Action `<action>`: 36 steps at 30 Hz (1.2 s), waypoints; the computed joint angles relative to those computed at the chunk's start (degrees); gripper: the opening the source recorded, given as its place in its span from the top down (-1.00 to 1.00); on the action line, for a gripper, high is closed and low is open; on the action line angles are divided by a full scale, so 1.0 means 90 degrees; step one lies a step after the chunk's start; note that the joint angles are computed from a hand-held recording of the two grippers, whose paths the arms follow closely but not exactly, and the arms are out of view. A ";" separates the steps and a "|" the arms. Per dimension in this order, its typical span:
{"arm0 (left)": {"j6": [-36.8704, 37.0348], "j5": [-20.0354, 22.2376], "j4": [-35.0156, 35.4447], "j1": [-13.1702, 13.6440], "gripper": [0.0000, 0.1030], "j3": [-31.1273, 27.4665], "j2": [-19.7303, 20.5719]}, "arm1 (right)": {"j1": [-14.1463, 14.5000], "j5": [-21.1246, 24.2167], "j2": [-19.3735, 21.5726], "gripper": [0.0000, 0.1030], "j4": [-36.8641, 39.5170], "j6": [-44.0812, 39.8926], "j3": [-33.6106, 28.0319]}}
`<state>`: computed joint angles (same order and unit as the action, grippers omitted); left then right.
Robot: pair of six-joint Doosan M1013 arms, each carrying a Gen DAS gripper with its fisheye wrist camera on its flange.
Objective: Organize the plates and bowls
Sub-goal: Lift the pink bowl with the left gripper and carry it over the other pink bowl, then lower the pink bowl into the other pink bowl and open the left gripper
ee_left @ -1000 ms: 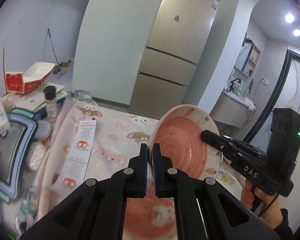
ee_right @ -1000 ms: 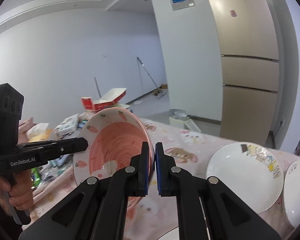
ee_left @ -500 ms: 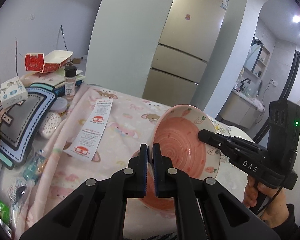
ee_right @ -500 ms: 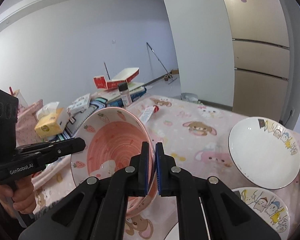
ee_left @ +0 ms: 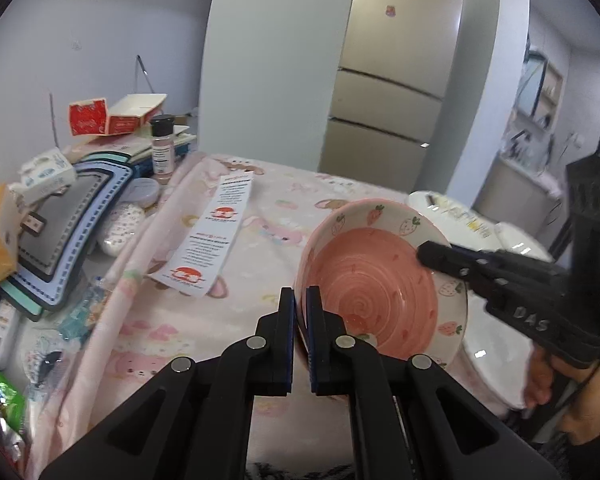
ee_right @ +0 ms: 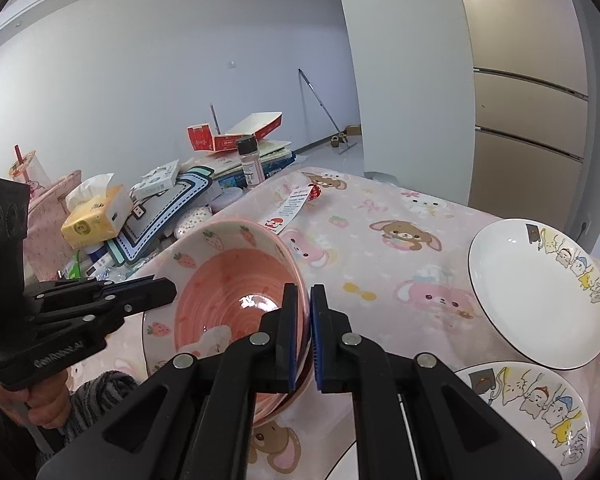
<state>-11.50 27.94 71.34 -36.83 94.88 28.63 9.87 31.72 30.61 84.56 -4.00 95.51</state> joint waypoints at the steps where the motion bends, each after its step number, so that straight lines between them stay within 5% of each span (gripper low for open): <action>1: 0.0142 0.0173 -0.0054 -0.0042 0.89 -0.0050 0.0035 | 0.0013 -0.0047 -0.0001 0.89 0.0026 -0.0043 0.0011; 10: 0.0630 0.1154 -0.0034 -0.0270 0.89 -0.0299 0.0234 | 0.0112 -0.0439 -0.0067 0.89 0.0261 -0.0478 0.0115; 17: 0.0753 0.1374 -0.0052 -0.0320 0.88 -0.0359 0.0277 | 0.0411 -0.1538 -0.0207 0.87 0.0103 -0.1012 0.0236; 28: 0.0498 0.1279 0.0040 -0.0292 0.82 -0.0290 0.0250 | 0.0161 -0.0772 -0.0053 0.82 -0.0589 0.0361 0.0022; 31: 0.0514 0.1168 -0.0037 -0.0262 0.82 -0.0278 0.0239 | 0.0111 -0.0660 -0.0029 0.58 -0.0573 0.0567 -0.0009; 35: 0.0457 0.1148 0.0006 -0.0262 0.79 -0.0261 0.0221 | 0.0067 -0.0656 -0.0046 -0.27 -0.0266 0.0505 0.0017; 36: 0.0442 0.1160 0.0034 -0.0269 0.63 -0.0256 0.0217 | 0.0058 -0.0696 -0.0067 -0.30 -0.0056 0.0358 0.0050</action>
